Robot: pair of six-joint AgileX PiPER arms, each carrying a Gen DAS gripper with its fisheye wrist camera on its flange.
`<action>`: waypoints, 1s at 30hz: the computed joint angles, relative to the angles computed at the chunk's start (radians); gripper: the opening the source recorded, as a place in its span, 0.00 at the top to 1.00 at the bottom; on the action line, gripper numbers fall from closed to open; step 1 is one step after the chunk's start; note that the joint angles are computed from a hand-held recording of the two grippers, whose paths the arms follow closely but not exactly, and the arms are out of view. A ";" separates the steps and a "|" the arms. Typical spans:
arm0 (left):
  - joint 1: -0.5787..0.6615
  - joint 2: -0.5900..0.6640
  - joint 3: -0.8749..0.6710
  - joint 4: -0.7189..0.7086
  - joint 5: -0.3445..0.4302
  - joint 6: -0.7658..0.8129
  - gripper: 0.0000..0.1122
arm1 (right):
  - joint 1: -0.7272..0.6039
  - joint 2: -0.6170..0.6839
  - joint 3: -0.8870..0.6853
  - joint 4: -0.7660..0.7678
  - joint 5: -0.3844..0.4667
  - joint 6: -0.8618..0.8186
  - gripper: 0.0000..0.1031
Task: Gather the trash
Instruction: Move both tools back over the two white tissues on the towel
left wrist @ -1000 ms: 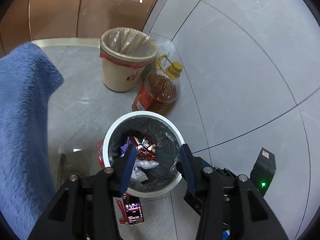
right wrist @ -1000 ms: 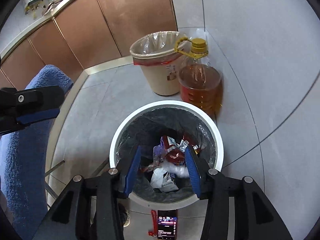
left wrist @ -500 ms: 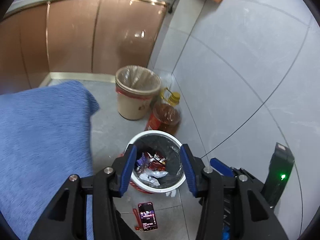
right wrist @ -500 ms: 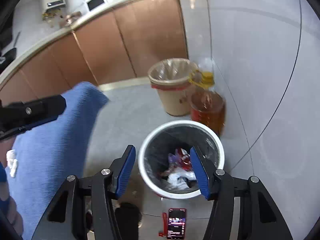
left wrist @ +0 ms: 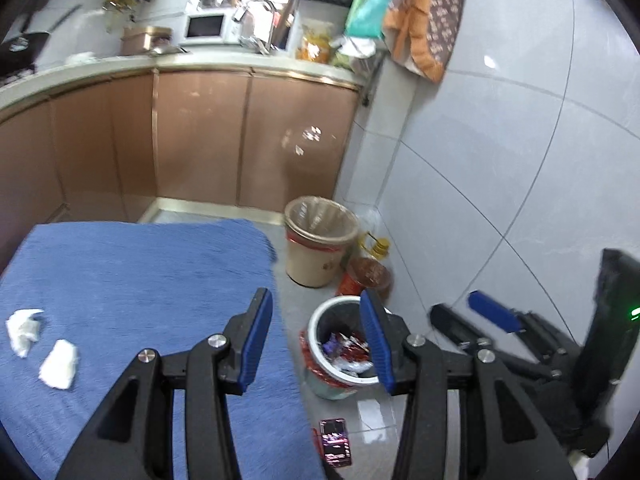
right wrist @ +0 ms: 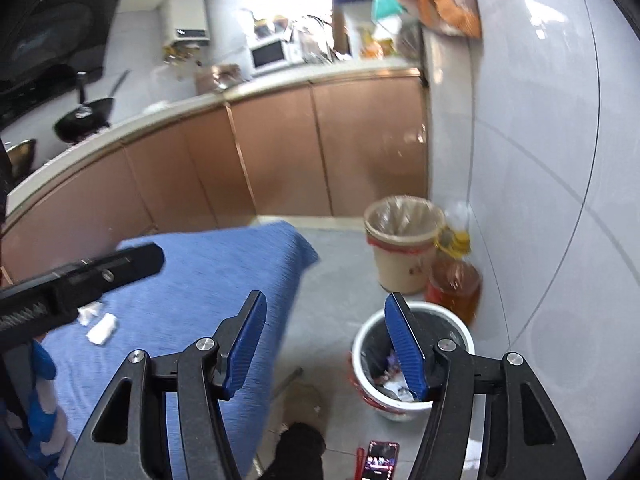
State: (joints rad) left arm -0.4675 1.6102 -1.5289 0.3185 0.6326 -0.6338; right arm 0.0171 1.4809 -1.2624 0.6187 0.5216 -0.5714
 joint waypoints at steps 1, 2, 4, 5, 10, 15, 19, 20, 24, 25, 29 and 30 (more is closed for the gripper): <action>-0.005 -0.037 0.033 0.036 -0.001 -0.035 0.60 | 0.009 -0.019 0.007 -0.004 -0.003 0.004 0.40; -0.008 -0.079 0.069 0.066 -0.003 -0.066 0.59 | 0.021 -0.051 0.015 -0.012 -0.002 0.013 0.40; -0.017 -0.147 0.122 0.125 0.003 -0.123 0.56 | 0.049 -0.108 0.029 -0.046 0.003 0.045 0.39; -0.025 -0.186 0.150 0.166 0.013 -0.160 0.55 | 0.059 -0.129 0.034 -0.057 0.006 0.055 0.39; -0.072 -0.336 0.240 0.307 0.088 -0.282 0.51 | 0.116 -0.241 0.074 -0.118 0.012 0.118 0.37; -0.113 -0.462 0.303 0.391 0.164 -0.348 0.49 | 0.207 -0.324 0.089 -0.246 0.017 0.240 0.37; -0.141 -0.561 0.347 0.448 0.226 -0.388 0.47 | 0.271 -0.365 0.093 -0.314 0.019 0.303 0.37; -0.143 -0.578 0.352 0.455 0.237 -0.391 0.47 | 0.299 -0.377 0.092 -0.355 0.018 0.340 0.37; -0.135 -0.655 0.373 0.475 0.277 -0.385 0.46 | 0.390 -0.391 0.083 -0.479 0.014 0.443 0.36; -0.128 -0.668 0.378 0.476 0.282 -0.379 0.46 | 0.393 -0.387 0.076 -0.474 0.015 0.434 0.35; 0.031 -0.720 0.403 0.351 0.229 -0.245 0.44 | 0.443 -0.365 0.060 -0.503 0.015 0.468 0.35; 0.123 -0.732 0.413 0.260 0.190 -0.157 0.44 | 0.455 -0.352 0.054 -0.500 0.017 0.466 0.35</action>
